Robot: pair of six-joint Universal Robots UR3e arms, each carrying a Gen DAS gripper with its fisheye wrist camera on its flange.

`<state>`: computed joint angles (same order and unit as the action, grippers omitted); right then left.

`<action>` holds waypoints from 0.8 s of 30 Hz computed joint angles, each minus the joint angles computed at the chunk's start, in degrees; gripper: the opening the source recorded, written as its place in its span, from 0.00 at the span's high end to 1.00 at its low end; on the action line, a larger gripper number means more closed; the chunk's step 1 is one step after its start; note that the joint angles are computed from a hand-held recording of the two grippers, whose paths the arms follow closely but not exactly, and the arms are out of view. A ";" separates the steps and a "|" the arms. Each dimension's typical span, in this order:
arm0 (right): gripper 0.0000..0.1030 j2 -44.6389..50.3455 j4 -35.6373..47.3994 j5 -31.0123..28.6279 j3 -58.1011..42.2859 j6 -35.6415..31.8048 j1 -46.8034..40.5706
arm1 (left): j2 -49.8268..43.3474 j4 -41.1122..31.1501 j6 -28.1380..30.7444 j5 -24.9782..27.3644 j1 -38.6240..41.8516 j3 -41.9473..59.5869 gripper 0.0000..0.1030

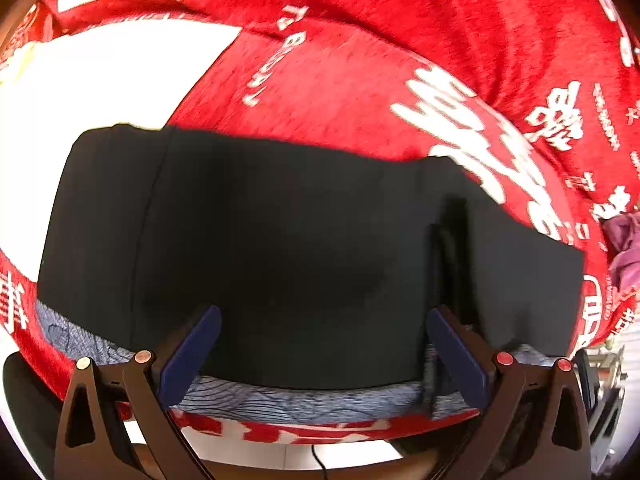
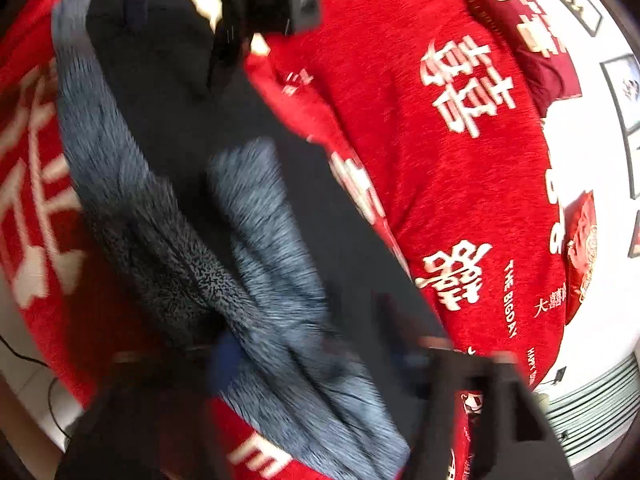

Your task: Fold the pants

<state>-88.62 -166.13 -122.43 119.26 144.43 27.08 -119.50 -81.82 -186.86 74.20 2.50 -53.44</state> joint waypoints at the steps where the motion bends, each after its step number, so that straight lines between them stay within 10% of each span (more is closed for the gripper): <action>1: 0.15 -4.16 3.07 2.71 0.25 1.03 -0.65 | -0.27 -0.38 0.25 -0.54 -0.51 1.21 0.00; 9: 0.15 -26.31 33.45 32.04 -6.44 11.35 -24.47 | -5.27 -5.76 2.15 -0.41 -7.12 12.23 0.00; 13: 0.15 -21.71 35.45 26.14 -4.77 19.26 -33.86 | -12.12 -10.40 1.66 12.77 -14.14 18.88 0.00; 24: 0.15 -32.50 50.95 42.53 -2.54 16.27 -53.53 | -8.39 -9.06 0.91 11.04 -14.18 16.49 0.00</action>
